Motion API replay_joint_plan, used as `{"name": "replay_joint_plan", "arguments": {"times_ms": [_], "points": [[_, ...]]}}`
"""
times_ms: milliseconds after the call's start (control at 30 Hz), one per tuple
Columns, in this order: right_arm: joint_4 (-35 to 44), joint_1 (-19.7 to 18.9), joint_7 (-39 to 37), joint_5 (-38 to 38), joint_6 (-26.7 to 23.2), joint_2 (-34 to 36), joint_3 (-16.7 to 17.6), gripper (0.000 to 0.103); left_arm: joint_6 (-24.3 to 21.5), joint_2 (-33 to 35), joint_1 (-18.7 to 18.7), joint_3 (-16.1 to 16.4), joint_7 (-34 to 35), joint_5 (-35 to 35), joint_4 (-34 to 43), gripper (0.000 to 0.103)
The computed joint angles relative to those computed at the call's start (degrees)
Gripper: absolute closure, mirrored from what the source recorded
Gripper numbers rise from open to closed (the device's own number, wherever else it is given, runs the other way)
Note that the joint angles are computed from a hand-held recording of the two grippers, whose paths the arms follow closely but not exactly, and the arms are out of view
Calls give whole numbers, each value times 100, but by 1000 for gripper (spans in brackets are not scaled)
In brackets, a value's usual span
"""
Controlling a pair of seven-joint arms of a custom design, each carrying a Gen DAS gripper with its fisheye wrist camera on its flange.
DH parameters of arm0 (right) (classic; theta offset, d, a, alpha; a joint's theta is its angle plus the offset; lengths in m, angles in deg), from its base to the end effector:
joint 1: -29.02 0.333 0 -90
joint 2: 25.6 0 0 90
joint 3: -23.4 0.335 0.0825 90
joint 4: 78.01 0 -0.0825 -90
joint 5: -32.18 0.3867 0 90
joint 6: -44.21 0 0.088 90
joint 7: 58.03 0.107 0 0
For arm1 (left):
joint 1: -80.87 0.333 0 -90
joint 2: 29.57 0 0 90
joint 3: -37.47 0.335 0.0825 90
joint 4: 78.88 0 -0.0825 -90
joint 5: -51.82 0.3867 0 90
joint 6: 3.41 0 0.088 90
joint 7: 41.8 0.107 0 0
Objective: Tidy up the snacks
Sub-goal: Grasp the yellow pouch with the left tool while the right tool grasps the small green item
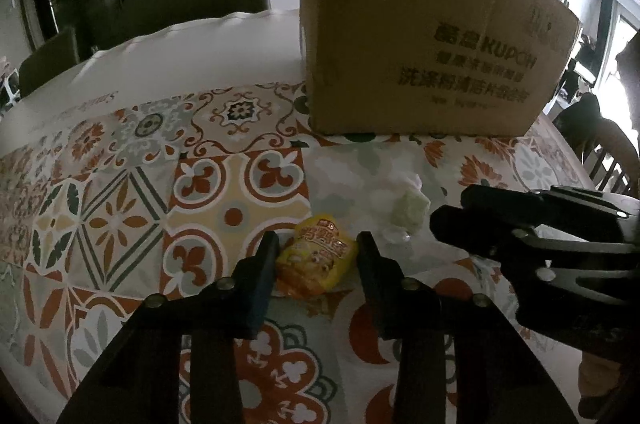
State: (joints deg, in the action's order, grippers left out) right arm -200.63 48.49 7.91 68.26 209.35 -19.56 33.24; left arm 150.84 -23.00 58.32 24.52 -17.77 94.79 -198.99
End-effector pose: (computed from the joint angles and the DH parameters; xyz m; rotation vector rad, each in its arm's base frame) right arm 0.5393 0.2610 0.4383 -2.0139 1.3866 -0.1786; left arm 0.4789 -0.3648 0.4326 -1.8147 1.9357 -0.6925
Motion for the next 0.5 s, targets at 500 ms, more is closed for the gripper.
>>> {"name": "replay_joint_plan", "arguments": {"times_ms": [500], "points": [[327, 51, 742, -679, 219, 442, 85, 69, -182, -288, 144, -56, -689, 444, -135, 64]]}}
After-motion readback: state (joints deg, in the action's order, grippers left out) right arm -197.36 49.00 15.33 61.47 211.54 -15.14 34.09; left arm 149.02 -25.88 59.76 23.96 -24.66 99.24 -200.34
